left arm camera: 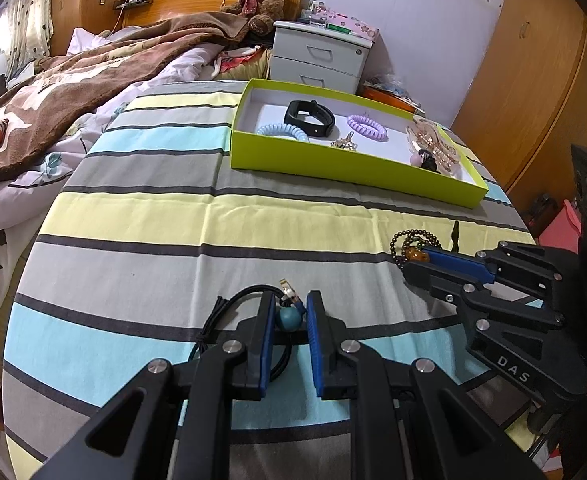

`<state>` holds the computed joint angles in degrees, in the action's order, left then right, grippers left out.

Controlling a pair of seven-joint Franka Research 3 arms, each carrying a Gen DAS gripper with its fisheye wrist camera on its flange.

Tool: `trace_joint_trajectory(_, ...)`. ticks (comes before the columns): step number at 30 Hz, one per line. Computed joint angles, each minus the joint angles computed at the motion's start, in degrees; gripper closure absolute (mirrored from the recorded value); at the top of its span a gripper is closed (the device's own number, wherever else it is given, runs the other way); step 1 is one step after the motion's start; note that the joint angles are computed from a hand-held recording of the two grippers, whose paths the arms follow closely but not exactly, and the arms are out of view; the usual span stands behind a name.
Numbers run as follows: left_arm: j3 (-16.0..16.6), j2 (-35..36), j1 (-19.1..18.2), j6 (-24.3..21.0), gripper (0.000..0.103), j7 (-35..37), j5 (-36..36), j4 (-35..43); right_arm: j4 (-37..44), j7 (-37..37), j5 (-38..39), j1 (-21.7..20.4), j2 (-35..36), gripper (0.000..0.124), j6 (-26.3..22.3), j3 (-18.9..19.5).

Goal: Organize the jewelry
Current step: 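Carry the hair tie and beaded bracelet with both tools into the green box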

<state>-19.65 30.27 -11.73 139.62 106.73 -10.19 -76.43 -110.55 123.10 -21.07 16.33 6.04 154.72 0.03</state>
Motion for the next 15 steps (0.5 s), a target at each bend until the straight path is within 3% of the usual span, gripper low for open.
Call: trace_joint_trajectory(15, -0.5, -1.6, 0.2, 1.2, 0.087, 1.5, -1.2, -0.7, -4.2, 7.6, -4.6, -1.3, -3.5, 0.116, 6.6, 0.4)
